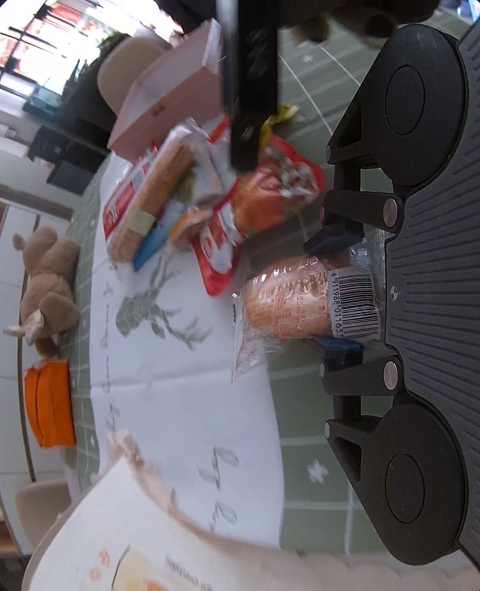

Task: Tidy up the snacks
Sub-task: 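Grasp the wrapped bread roll with the left tool while the right tool reaches toward the snacks, then lift the bread roll with the left tool while the right tool grasps the yellow candy bag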

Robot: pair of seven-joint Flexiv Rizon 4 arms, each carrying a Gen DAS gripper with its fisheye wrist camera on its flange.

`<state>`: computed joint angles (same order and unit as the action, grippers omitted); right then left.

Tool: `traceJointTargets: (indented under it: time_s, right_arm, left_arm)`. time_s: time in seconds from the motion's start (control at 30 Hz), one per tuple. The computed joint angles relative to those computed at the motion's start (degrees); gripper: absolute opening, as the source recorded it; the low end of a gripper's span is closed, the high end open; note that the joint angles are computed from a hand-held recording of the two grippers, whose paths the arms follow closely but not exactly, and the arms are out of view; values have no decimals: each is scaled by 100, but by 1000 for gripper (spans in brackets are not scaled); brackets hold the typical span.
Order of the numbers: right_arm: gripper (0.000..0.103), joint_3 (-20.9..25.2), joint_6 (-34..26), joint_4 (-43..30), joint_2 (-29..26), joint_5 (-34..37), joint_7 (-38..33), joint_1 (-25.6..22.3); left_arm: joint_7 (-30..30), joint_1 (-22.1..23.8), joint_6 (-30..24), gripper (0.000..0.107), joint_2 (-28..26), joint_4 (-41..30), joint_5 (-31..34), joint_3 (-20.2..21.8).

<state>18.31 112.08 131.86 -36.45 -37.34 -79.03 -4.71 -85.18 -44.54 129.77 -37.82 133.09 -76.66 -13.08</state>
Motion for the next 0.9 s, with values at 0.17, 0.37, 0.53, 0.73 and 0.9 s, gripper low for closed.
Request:
traceJointTargets:
  time_s: [0.17,0.37,0.53,0.73,0.9]
  right_arm:
    - [92,-235,-404,-201,-90,87,-130,719]
    - [70,270,-1007,-135,8,396,-370,367]
    - [53,1497,-1679,44,10,599,-796,-1149]
    - [51,1553,-1587,522,441,992,-1184,-1766]
    - [57,875,-1320,757,830,1306,-1412,-1490]
  left_arm:
    - [-215,31,129,50,129,246,-293,-191]
    - [-1593,205,72,50,209,748,1135,105]
    - [-2001,275,-47,50,98,654,2097,388]
    - [-2237,399,-361,50,-59,292,3244,557]
    - [-1911,-90,-768,50,-234,-222,3157,925]
